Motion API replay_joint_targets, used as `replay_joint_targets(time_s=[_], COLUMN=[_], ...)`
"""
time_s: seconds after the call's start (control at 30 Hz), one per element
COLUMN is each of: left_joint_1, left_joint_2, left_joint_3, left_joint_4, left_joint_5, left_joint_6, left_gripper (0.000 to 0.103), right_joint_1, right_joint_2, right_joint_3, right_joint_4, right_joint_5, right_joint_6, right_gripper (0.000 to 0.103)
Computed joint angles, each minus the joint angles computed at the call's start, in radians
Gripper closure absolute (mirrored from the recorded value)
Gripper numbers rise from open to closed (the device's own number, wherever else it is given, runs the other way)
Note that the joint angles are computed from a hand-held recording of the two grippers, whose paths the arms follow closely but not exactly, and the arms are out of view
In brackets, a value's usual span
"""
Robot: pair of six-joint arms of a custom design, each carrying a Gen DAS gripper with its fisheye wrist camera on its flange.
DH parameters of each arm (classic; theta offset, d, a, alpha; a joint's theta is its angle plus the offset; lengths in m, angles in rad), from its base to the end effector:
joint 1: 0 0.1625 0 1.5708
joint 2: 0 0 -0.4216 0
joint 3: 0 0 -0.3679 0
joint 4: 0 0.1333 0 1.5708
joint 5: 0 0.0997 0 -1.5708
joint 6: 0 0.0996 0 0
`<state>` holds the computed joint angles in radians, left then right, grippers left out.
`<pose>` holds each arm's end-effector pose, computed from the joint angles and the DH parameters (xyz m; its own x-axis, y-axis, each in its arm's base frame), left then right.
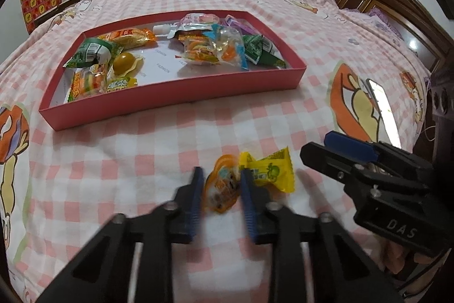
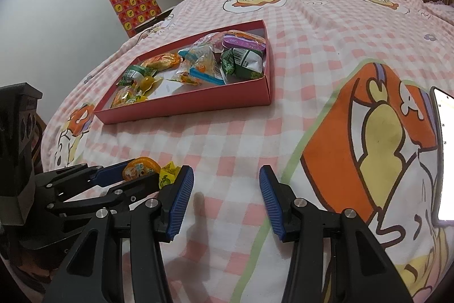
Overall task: Organize snacks
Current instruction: 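Grasp the orange round candy with the left tool, then grasp the yellow square candy with the right tool while the left tool holds the orange candy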
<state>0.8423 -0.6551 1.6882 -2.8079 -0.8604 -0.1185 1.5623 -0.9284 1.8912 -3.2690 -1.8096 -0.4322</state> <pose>-0.2753 -0.6063 0.0496 -0.7261 0.3169 -0.6102 0.5701 0.7736 -0.2767 0.1046 -0.6025 0.1932 -0.8837 -0.1590 0.4403 -0.4007 0.7433 -0.5357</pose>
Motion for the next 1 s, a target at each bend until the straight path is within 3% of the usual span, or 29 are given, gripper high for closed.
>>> replay_joint_targets(time_s=[0.57,1.0], left_joint_1=[0.02,0.036], left_joint_2=[-0.065,-0.117], left_joint_3=[0.046,0.081], left_joint_4=[-0.033,-0.052], left_joint_5=[0.013,0.055], left_joint_6=[-0.065,-0.101], left_gripper=[0.079,0.079], right_joint_1=[0.026,0.063], right_joint_2=[0.005,0.044], right_joint_3=[0.006,-0.023], right_joint_4=[-0.014,0.06], right_joint_5=[-0.016,-0.045], right_joint_6=[-0.012,-0.019], right_gripper=[0.053,0.053])
